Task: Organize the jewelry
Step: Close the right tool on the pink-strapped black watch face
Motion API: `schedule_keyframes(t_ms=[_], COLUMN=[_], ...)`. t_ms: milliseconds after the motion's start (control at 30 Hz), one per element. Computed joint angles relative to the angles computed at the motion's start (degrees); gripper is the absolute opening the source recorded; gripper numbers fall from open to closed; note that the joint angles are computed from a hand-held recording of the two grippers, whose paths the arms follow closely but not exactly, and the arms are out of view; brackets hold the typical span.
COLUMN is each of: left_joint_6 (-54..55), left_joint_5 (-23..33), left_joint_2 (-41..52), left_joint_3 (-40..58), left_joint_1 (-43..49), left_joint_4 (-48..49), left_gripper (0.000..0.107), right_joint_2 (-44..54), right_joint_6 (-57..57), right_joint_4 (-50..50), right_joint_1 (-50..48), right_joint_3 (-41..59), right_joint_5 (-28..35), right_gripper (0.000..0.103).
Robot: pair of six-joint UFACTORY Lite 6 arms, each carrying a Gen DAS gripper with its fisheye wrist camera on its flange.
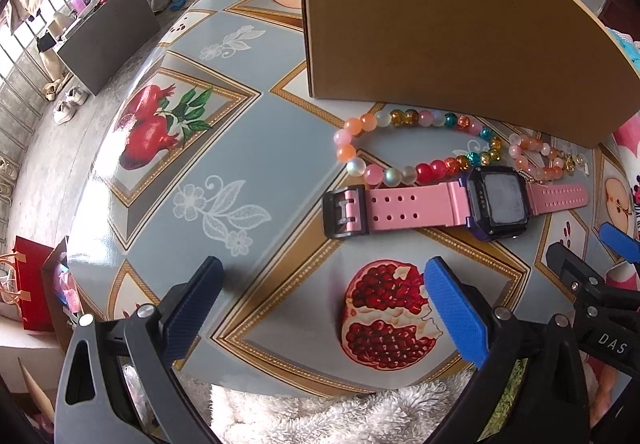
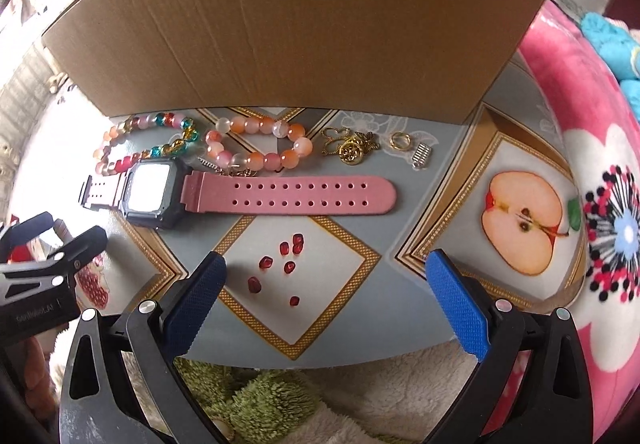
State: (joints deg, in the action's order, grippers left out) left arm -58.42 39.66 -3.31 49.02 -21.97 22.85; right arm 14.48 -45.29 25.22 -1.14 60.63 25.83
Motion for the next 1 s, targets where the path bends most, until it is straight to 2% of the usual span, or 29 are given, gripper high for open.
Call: schedule_keyframes(t_ms=[67, 167, 233, 367, 467, 567, 700, 733, 833, 900, 1000], left_joint_6=[-0.79, 0.25, 2.98, 7.82, 9.42, 5.8, 4.42, 4.55, 7.07, 5.82, 7.18], left_joint_5=[-0.76, -2.3, -3.61, -8.48, -11.77, -12.41, -12.13, -12.48, -13.59, -12.91, -12.56], left_joint_2=[-0.92, -2.06, -2.62, -6.82, -12.03, -17.03, -21.86, -23.04, -24.64, -25.11, -24.45], left_joint_3=[-1.07, -2.55, -3.2, -7.03, -10.84, -14.0, -16.17, -16.73, -17.27, -17.2, -16.42], left_joint_1=[-0.48, -0.55, 0.27, 4.16, 6.79, 6.91, 5.9, 5.76, 5.3, 2.92, 0.52], left_joint_4=[1.38, 2.29, 1.94, 0.28, 0.8, 7.28, 12.0, 12.7, 11.19, 12.68, 13.77], left_gripper=[0.099, 0.099, 0.099, 0.099, 0.098, 0.097, 0.089, 0.086, 0.075, 0.068, 0.065], right_joint_2=[1.31, -0.65, -1.96, -3.76, -0.39, 1.87, 4.45, 7.51, 10.54, 12.6, 14.93], right_joint_6=[-5.18, -18.97, -25.12, -37.36, -40.17, -43.69, -46.54, -48.17, -44.94, -43.52, -42.52], right_joint_4=[1.98, 13.46, 16.62, 20.23, 19.9, 17.34, 13.98, 14.74, 10.01, 7.42, 4.55], right_joint_1=[-1.81, -6.02, -6.87, -3.89, -1.82, 0.88, 4.29, 5.68, 9.13, 9.57, 8.96], right_joint_3=[2.59, 3.44, 4.2, 3.62, 6.7, 8.66, 10.88, 12.57, 14.85, 17.78, 22.63], right_joint_5=[3.22, 8.33, 11.93, 15.44, 19.87, 20.24, 20.82, 18.62, 16.53, 18.53, 23.15], right_gripper=[0.096, 0.096, 0.095, 0.085, 0.074, 0.065, 0.063, 0.063, 0.049, 0.049, 0.049])
